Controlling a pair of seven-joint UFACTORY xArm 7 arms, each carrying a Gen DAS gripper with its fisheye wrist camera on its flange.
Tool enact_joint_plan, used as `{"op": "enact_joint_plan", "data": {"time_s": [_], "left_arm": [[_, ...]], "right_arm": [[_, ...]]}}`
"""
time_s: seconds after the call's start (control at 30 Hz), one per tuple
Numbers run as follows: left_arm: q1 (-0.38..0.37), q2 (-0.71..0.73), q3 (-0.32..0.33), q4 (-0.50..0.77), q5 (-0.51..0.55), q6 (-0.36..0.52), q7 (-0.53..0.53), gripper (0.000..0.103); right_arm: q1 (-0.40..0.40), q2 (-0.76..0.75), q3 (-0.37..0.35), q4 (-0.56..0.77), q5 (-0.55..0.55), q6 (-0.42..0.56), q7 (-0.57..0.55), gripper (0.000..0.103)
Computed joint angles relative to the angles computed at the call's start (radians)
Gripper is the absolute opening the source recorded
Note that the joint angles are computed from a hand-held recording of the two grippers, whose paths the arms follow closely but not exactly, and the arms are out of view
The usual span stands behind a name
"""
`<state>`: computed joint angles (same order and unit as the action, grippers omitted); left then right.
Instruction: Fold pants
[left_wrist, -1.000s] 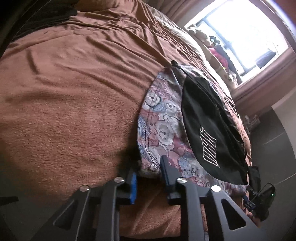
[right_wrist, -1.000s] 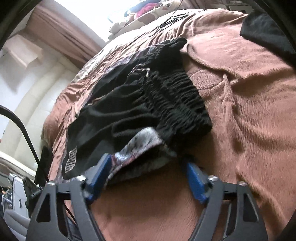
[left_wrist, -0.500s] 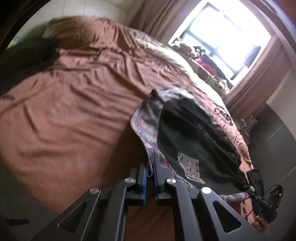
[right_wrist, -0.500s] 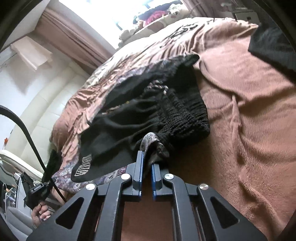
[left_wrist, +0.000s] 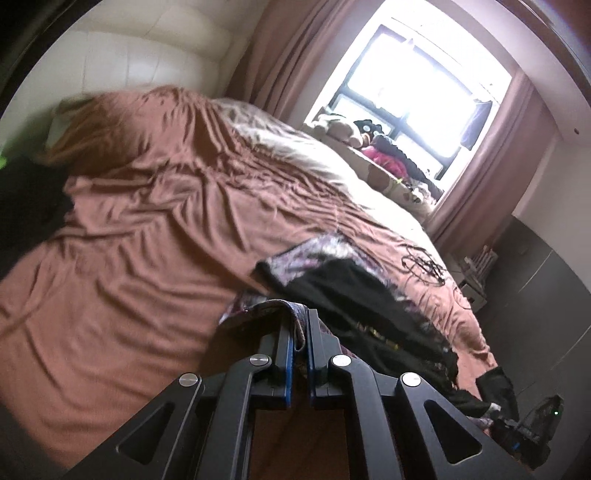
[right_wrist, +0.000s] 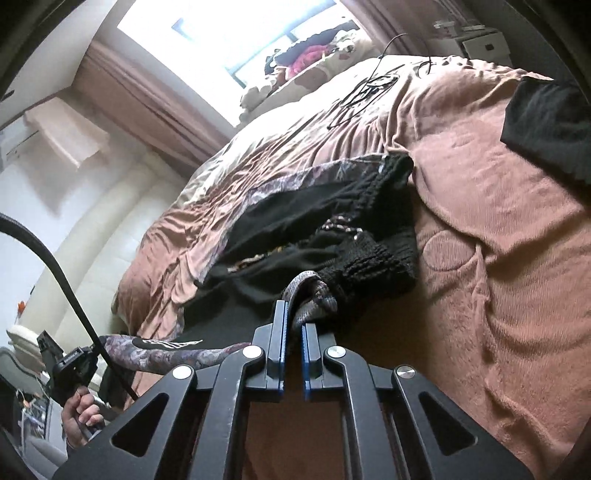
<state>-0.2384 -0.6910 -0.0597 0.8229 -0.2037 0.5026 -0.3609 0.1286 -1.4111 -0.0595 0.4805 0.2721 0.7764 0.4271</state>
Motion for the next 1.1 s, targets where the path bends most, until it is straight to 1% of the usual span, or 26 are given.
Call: {"op": "enact_joint_plan", "data": {"time_s": [0.13, 0.37, 0.5, 0.63, 0.8, 0.87, 0.97, 1.0, 1.1], "left_arm": [[-0.002, 0.101, -0.004, 0.114, 0.015, -0.006, 0.021, 0.005], [0.018, 0.29, -0.027, 0.33, 0.047, -0.016, 0.03, 0.006], [0.028, 0.406, -0.037, 0.46, 0.067, 0.001, 0.028, 0.006], [0.042, 0.536, -0.059, 0.6, 0.125, 0.031, 0.0, 0.006], [0.028, 0.733, -0.062, 0.808, 0.178, 0.098, -0.018, 0.006], [0.018, 0.795, -0.058, 0.872, 0.185, 0.116, -0.016, 0.006], [-0.002, 0.925, -0.048, 1.012, 0.205, 0.164, -0.024, 0.006], [-0.01, 0.962, -0.044, 1.059, 0.208, 0.185, -0.03, 0.006], [-0.03, 1.132, -0.034, 1.283, 0.205, 0.298, -0.037, 0.006]], "right_arm": [[-0.001, 0.058, 0.005, 0.042, -0.005, -0.024, 0.003, 0.003], [-0.001, 0.172, -0.001, 0.121, -0.004, -0.076, 0.012, 0.003], [0.004, 0.252, -0.012, 0.165, -0.002, -0.117, 0.01, 0.003], [0.021, 0.355, -0.037, 0.209, 0.006, -0.166, -0.012, 0.003], [0.027, 0.488, -0.065, 0.268, 0.02, -0.207, -0.043, 0.002], [0.028, 0.534, -0.074, 0.289, 0.027, -0.223, -0.058, 0.003], [0.033, 0.608, -0.086, 0.319, 0.041, -0.249, -0.083, 0.002], [0.04, 0.634, -0.096, 0.329, 0.05, -0.257, -0.097, 0.002], [0.051, 0.71, -0.12, 0.363, 0.079, -0.264, -0.134, 0.002]]}}
